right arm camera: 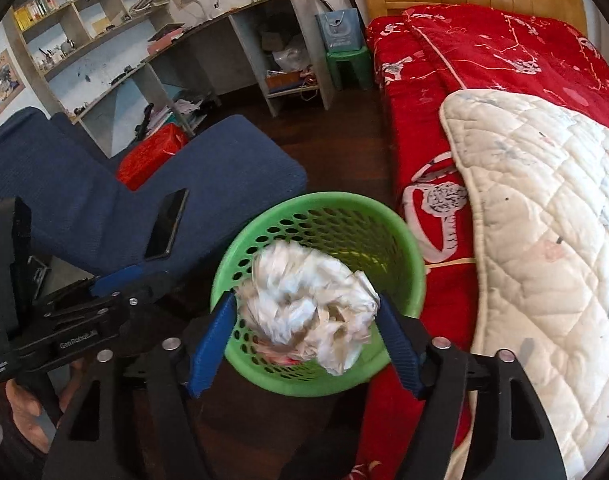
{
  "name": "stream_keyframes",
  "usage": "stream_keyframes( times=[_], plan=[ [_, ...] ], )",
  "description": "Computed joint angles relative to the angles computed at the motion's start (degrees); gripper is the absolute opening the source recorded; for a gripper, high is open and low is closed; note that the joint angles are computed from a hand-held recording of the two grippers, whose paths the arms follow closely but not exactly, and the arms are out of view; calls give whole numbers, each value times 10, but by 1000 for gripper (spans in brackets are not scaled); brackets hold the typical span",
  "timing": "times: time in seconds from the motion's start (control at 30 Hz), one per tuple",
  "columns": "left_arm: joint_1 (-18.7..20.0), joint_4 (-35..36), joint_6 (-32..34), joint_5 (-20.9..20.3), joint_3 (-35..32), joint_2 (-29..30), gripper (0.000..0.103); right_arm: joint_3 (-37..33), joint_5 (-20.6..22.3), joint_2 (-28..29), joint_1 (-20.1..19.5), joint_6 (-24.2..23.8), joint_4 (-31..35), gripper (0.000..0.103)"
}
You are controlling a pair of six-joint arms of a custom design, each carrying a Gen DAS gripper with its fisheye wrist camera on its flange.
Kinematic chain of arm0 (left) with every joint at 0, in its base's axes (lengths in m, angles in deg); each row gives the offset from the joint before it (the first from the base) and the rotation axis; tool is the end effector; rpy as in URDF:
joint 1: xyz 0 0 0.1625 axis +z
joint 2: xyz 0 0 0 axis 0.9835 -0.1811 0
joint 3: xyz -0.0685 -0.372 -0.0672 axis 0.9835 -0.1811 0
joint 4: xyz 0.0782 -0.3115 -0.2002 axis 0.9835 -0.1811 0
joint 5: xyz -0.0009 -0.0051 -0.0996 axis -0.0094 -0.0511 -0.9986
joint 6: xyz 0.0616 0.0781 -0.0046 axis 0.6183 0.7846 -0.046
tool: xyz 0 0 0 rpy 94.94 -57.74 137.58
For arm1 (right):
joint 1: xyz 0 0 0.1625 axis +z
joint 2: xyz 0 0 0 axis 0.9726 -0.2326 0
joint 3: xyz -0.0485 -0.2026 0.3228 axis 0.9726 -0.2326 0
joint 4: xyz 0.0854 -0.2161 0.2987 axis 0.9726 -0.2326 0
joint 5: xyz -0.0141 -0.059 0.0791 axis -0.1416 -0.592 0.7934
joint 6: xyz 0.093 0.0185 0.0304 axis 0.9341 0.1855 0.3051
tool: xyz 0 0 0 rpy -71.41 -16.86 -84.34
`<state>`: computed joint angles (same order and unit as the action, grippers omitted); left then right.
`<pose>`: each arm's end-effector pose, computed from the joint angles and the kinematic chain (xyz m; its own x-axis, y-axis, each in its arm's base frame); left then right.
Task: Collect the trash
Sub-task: 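Drop the clear cup into the wastebasket with the left gripper while the right drops the tissue, then grasp the white paper cup with the right gripper while the left grasps the orange peel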
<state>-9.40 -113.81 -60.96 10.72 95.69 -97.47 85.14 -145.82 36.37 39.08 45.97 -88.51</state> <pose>0.0343 -0.4807 0.3345 -0.8459 -0.0394 -0.5319 0.2725 0.8253 -0.4945 0.3573 -0.5365 -0.0707 -0.8331 -0.3369 0.4386 -0.4874 0.8221 -0.2943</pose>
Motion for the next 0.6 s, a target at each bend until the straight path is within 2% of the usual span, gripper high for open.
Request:
stream_keyframes(
  times=[0.1, 0.27, 0.6],
  plan=[
    [-3, -2, 1, -2, 2, 1, 61, 9, -4, -6, 2, 0, -6, 73],
    [-13, -3, 0, -10, 6, 5, 61, 65, -14, -44, 0, 8, -44, 73],
    [-57, -2, -5, -25, 17, 34, 61, 205, -87, -155, -19, 20, -129, 74]
  ],
)
